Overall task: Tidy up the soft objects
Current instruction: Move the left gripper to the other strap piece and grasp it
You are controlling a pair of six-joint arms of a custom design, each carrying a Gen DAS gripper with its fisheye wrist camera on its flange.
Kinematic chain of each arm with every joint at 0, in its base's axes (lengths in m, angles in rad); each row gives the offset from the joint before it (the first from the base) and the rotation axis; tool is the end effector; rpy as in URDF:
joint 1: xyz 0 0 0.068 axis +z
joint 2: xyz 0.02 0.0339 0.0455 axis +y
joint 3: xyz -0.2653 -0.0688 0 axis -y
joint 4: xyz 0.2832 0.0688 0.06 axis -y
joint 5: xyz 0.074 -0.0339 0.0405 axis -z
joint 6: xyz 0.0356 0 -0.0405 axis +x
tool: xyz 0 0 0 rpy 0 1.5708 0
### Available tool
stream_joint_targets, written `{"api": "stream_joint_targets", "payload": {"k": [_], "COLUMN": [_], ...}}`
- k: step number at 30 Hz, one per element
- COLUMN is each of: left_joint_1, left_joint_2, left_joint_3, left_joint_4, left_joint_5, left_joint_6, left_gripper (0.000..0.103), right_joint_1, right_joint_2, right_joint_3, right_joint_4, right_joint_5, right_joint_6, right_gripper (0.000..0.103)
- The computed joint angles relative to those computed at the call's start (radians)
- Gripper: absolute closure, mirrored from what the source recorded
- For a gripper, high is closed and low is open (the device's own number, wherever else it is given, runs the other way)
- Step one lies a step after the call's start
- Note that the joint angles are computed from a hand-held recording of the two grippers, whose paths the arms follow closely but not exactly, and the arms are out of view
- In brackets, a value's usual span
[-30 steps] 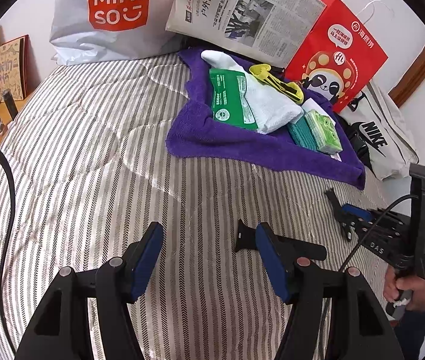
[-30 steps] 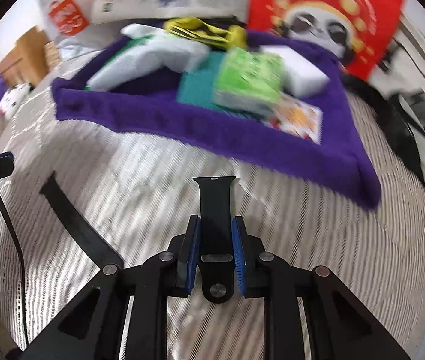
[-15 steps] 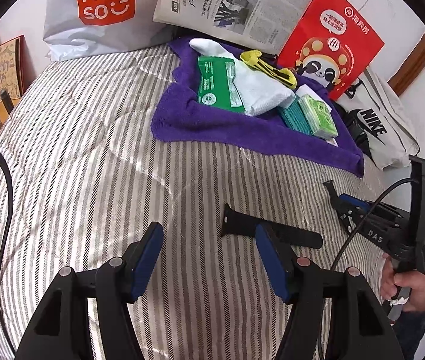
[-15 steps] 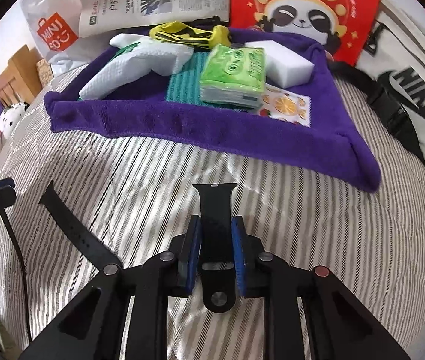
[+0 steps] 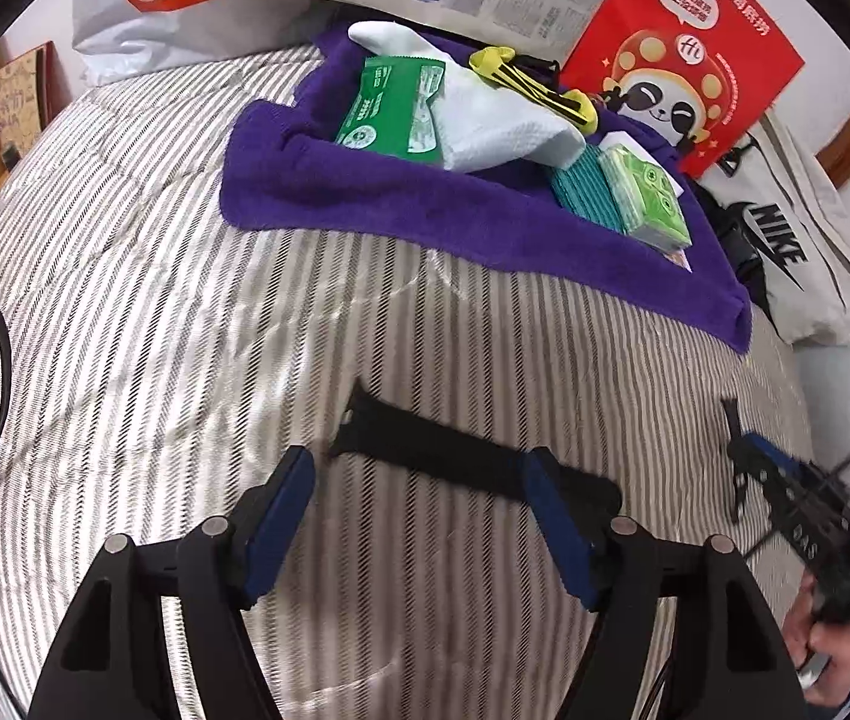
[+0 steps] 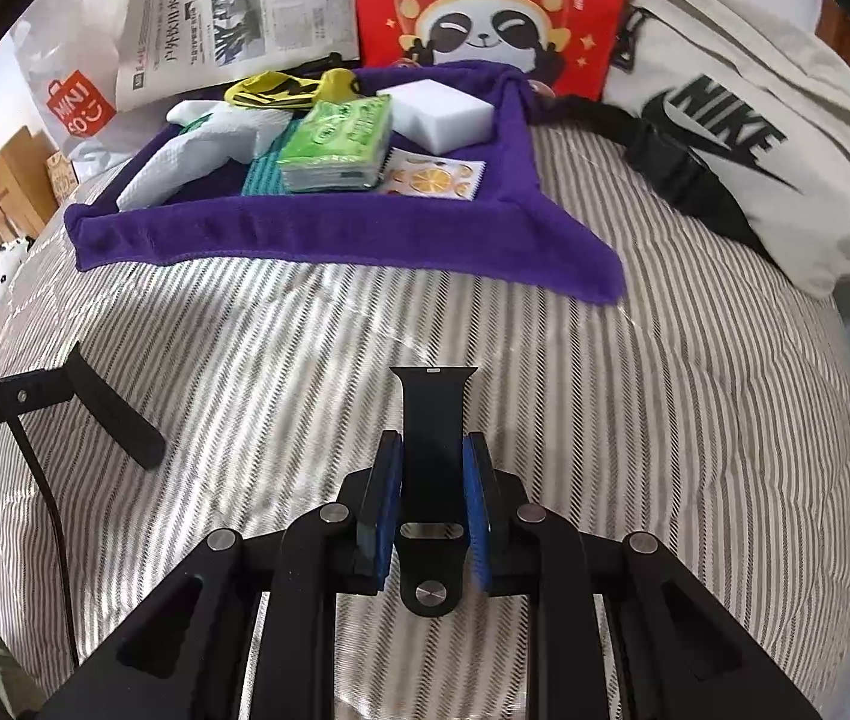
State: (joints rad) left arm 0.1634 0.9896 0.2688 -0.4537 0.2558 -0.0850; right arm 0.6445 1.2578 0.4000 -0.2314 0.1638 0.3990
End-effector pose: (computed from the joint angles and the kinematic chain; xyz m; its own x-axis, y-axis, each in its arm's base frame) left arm 0.1678 0.0185 0.0934 -0.9017 -0.2319 -0.3648 -0.1381 0.9542 -0.2653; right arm 0.1789 0.1272 0.0942 -0.8597 -0.1666 -0.4830 -0.2153 0.9754 0.0468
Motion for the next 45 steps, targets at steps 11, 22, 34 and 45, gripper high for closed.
{"api": "stream_joint_targets", "payload": {"k": [11,22,34,45], "left_joint_1": [-0.448,-0.488,-0.23,-0.312], "left_joint_2": [0.293,0.147,-0.196,-0.299], "left_joint_3": [0.122,0.027,-0.104,-0.148], "left_joint_4": [0.167,0.131,-0.054,-0.009], "left_joint_5": [-0.396,-0.395,-0.291,-0.26], "left_joint_6": [-0.261,-0.145,0.085,0.076], "left_gripper": [0.019,0.017,0.014,0.081], "right_joint_1": [-0.122,-0.085,-0.003,0.032], "right_joint_2": [-0.018,-0.037,-0.034,-0.027], "right_joint_3": [-0.074,-0.116,-0.148,-0.15], "right_joint_4": [0.112,0.176,0.235,0.242], "right_joint_5": [-0.128,-0.077,0.052,0.104], "right_joint_6": [-0.043,-0.019,0.02,0.056], "right_gripper": [0.082,0.082,0.081,0.081]}}
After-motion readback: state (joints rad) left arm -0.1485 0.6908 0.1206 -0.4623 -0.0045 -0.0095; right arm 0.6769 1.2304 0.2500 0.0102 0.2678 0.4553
